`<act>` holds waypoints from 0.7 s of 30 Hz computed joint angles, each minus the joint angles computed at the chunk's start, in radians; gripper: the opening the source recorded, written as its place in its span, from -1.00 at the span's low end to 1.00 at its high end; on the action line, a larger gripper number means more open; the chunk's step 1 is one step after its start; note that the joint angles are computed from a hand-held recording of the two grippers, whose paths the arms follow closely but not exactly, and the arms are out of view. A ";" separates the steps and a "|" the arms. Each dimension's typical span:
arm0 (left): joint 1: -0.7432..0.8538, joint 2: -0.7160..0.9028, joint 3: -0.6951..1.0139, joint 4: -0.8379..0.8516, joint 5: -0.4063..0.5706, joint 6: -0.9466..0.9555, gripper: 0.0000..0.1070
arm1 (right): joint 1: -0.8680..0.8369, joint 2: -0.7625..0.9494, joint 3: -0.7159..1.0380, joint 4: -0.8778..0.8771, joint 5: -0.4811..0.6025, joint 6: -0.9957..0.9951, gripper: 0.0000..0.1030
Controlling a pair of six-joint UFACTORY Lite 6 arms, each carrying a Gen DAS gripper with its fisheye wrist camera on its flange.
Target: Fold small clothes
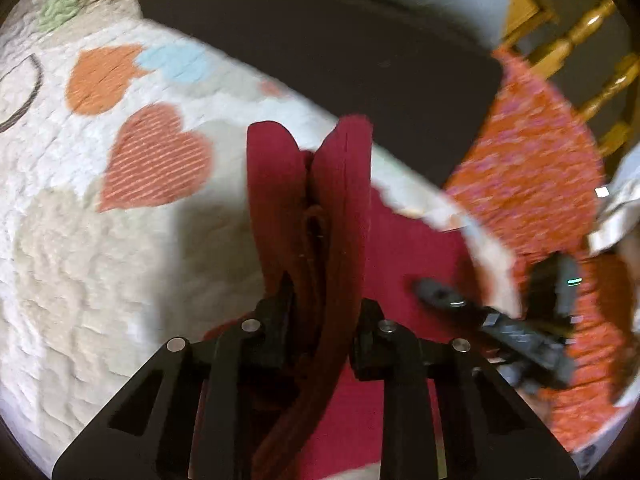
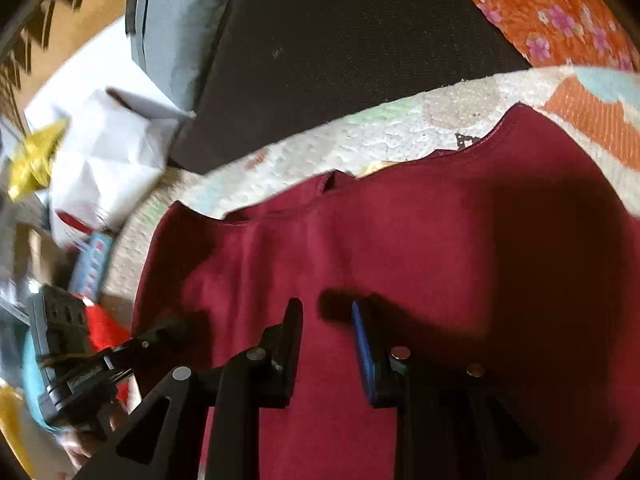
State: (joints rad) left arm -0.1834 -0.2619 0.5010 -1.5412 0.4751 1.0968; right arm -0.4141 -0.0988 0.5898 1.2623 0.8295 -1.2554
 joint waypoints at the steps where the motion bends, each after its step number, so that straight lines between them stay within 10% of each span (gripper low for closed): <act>1: -0.026 -0.031 -0.004 0.015 -0.018 -0.018 -0.61 | -0.032 -0.017 -0.011 0.019 0.046 -0.006 -0.49; 6: -0.167 -0.043 -0.004 0.102 -0.152 -0.133 -0.61 | -0.028 -0.208 -0.033 0.086 0.200 0.094 0.32; 16: -0.261 -0.087 -0.011 0.251 -0.229 -0.301 -0.61 | 0.560 0.085 0.390 -0.278 -0.097 0.562 0.33; 18: -0.286 -0.089 0.001 0.327 -0.235 -0.390 -0.61 | 0.619 0.139 0.427 -0.401 -0.156 0.660 -0.32; 21: -0.252 -0.098 0.040 0.421 -0.127 -0.455 -0.60 | 0.570 0.104 0.369 -0.383 -0.221 0.593 -0.74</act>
